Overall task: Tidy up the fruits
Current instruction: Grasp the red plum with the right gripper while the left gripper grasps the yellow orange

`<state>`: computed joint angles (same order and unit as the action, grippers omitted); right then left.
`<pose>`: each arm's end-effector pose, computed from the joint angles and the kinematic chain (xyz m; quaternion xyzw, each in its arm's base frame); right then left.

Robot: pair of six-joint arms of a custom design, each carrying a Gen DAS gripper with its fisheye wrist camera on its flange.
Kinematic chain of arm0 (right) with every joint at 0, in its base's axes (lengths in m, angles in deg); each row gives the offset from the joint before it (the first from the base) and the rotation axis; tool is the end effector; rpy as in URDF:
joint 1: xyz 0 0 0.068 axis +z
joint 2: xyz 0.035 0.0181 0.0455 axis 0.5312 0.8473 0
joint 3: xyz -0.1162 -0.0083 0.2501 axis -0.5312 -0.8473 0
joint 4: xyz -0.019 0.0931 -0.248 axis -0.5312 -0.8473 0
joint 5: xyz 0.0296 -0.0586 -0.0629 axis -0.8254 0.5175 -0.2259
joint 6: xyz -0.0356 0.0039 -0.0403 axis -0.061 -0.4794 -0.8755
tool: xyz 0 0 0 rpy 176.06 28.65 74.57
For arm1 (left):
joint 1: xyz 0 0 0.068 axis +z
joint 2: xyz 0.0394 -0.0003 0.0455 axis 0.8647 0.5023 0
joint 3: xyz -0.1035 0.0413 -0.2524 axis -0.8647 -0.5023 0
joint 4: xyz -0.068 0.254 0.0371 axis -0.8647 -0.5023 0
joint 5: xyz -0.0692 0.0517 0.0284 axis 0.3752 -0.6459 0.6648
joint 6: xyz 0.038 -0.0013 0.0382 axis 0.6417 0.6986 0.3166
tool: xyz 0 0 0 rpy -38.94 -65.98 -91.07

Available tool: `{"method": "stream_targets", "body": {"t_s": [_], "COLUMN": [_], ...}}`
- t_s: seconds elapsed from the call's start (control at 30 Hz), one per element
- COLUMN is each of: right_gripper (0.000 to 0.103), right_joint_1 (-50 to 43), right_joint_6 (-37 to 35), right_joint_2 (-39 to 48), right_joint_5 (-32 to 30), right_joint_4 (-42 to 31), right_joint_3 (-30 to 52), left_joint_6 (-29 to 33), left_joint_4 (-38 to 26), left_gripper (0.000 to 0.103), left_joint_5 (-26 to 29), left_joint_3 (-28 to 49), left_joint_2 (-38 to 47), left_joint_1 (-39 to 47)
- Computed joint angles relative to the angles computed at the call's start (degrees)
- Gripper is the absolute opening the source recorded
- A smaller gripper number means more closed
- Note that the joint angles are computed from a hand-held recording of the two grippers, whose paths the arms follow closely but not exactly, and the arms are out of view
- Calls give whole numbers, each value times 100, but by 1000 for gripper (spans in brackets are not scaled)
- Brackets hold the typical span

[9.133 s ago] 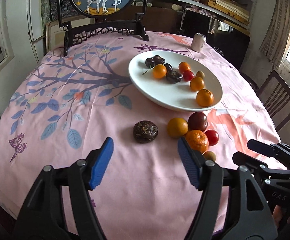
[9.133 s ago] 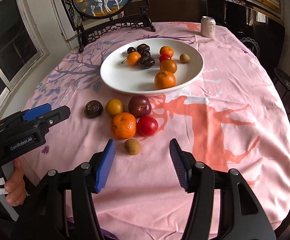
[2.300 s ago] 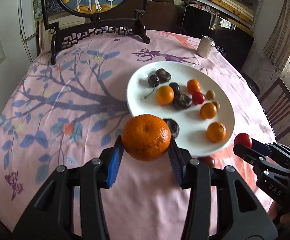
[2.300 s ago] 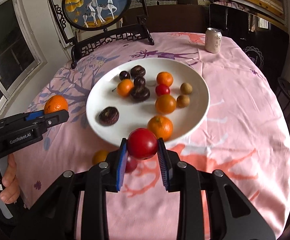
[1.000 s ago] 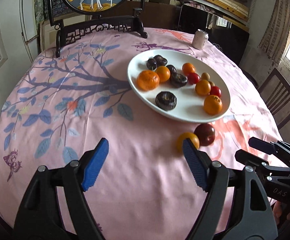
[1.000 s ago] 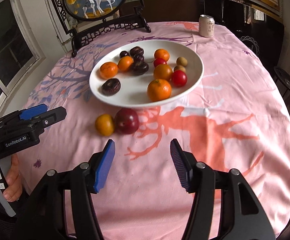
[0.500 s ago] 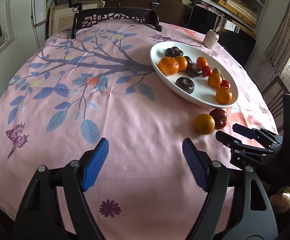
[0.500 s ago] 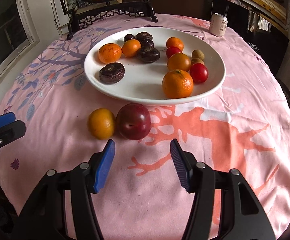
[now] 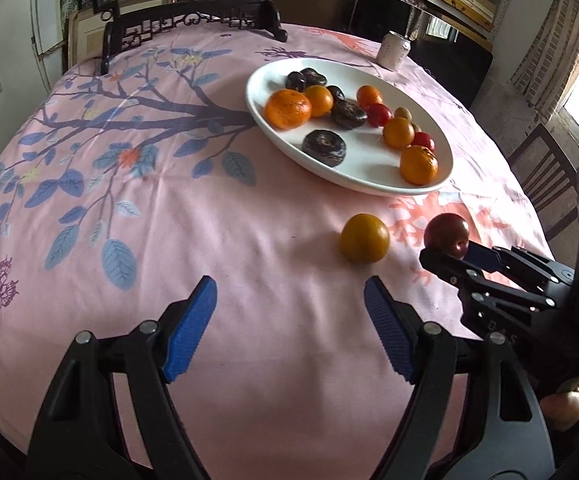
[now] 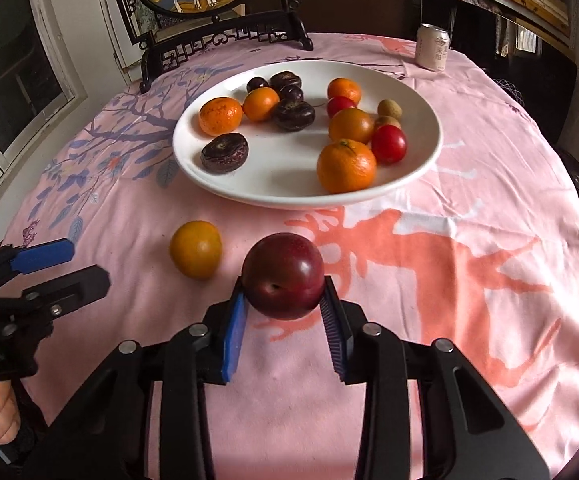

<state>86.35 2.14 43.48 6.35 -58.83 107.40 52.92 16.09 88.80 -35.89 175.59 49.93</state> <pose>0.2200 0.2732 0.0929 0.1851 0.9312 0.0092 0.3139 0.3249 -0.0714 0.1122 0.3156 0.9002 -0.1747 0.2440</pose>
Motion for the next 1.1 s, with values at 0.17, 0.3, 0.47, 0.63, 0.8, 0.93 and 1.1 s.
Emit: {"method": "stream_targets", "body": {"t_s": [0.17, 0.3, 0.47, 0.63, 0.8, 0.93, 1.1], "right_gripper": [37, 37, 37, 37, 37, 37, 37], "right_joint_1": [414, 593, 714, 750, 730, 674, 619], "right_joint_6": [831, 1209, 1461, 1477, 1240, 1052, 859], "right_joint_2": [-512, -762, -1038, -1115, -1018, -895, -719], "right_joint_5": [161, 267, 396, 434, 406, 351, 319], "right_joint_4": [-13, 157, 343, 382, 404, 283, 115], "right_joint_3": [-746, -1192, -1586, -1649, -1432, -1139, -762], "left_joint_6": [-370, -705, -936, -952, -802, -533, -344], "left_joint_4": [204, 481, 636, 428, 372, 353, 263], "left_gripper": [78, 77, 36, 36, 36, 36, 36], "left_joint_5": [-517, -1070, -1509, -1235, -880, -678, -437], "left_joint_3": [88, 299, 530, 437, 40, -257, -294], "left_joint_2": [280, 578, 862, 681, 167, -238, -446], "left_joint_1": [-779, -1350, -1726, -1482, -1077, -793, -461]}}
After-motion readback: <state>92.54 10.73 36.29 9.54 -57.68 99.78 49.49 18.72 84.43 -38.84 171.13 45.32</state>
